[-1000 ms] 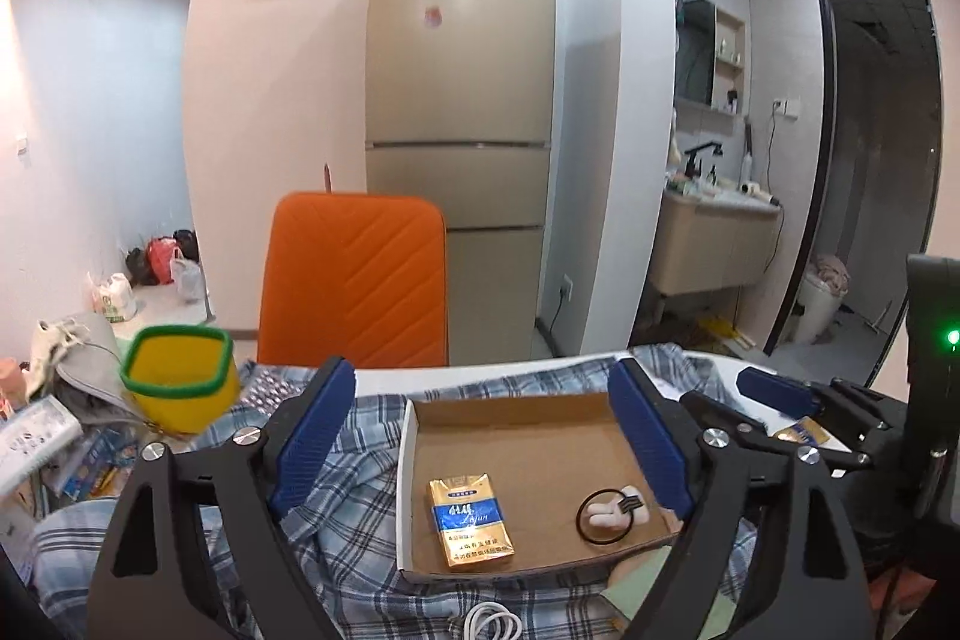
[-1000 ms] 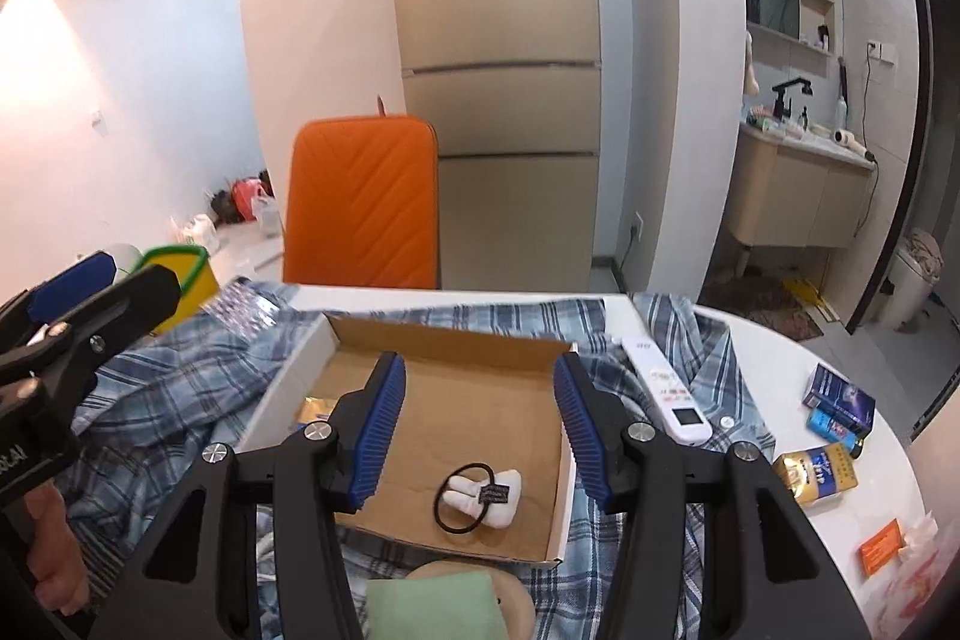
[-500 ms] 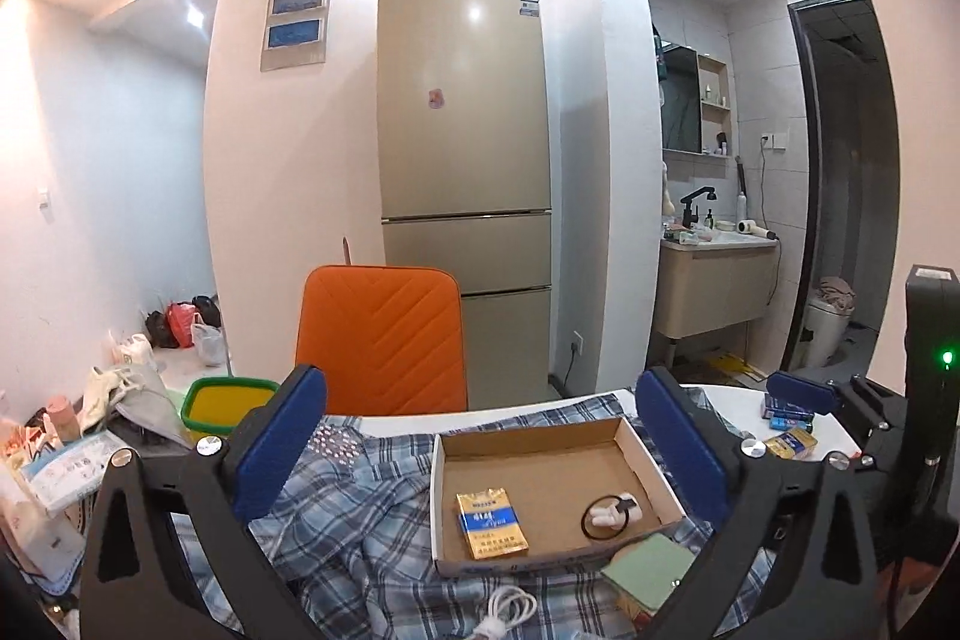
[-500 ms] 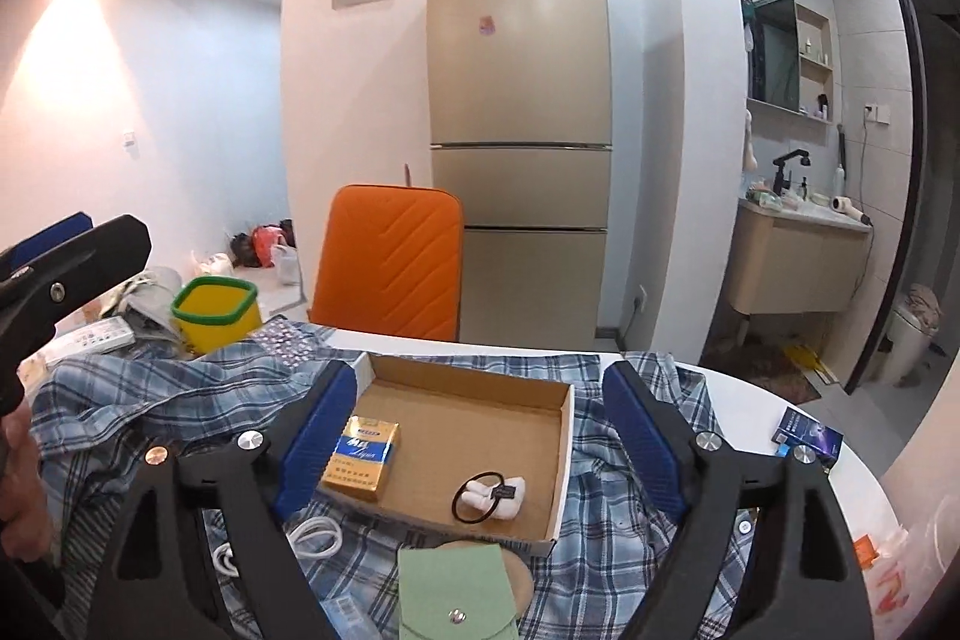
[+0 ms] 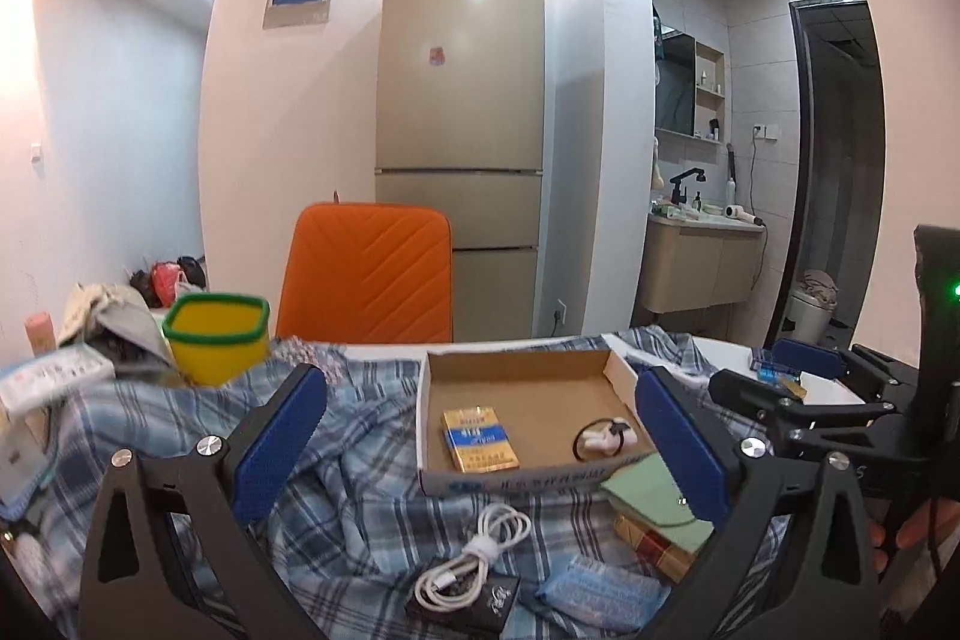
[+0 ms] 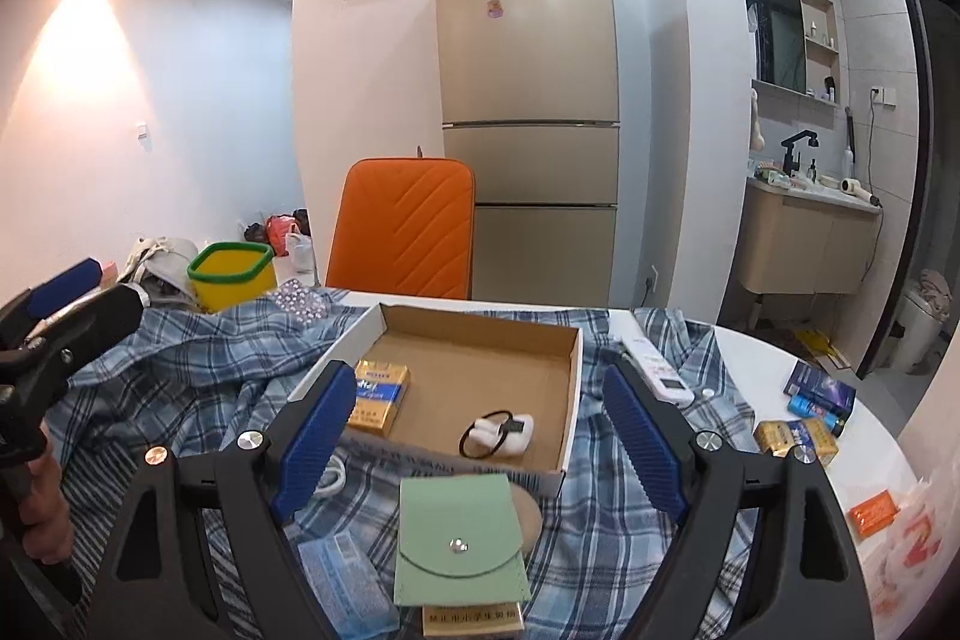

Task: Organize soft objects
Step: 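Lift both open tools up and away from the box, then lower the right tool onto the mint-green pouch and close on it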

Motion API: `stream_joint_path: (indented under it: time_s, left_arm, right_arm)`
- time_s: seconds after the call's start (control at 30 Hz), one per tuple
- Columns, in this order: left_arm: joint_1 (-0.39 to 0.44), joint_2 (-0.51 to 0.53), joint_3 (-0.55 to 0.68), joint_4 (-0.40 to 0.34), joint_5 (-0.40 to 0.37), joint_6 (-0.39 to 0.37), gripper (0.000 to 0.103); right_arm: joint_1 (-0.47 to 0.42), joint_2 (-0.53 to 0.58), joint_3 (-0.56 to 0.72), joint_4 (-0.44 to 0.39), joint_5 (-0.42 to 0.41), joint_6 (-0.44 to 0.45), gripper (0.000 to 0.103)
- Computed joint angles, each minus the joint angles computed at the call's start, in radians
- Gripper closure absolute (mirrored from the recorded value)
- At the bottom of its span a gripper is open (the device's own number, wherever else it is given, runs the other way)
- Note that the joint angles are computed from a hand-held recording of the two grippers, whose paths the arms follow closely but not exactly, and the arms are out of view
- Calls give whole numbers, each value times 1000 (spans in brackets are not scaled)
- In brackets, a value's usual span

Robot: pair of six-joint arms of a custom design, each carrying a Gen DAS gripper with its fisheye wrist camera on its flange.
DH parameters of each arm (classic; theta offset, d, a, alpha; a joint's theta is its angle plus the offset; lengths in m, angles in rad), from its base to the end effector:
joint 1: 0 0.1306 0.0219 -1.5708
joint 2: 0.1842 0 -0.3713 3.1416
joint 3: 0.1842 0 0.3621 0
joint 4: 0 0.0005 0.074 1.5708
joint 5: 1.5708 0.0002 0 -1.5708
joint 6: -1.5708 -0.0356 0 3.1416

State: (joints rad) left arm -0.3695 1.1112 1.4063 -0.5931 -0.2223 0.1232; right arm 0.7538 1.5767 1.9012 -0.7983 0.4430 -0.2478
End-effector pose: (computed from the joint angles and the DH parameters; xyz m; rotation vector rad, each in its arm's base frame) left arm 0.3489 -0.1272 0.5611 0.0761 1.8618 -0.1337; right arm 0.3969 0.3510 0.5620 -0.2321 1.9872 0.1899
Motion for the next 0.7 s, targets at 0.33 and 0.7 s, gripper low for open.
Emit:
stream_joint_path:
  time_s: [0.33, 0.7]
  left_arm:
    - [18, -4, -85, 24, 50, 50, 0]
    - [32, 13, -92, -5, 71, 75, 1]
  right_arm:
    - [-2, -17, -80, 41, -19, -3, 17]
    - [1, 12, -79, 5, -45, 5, 17]
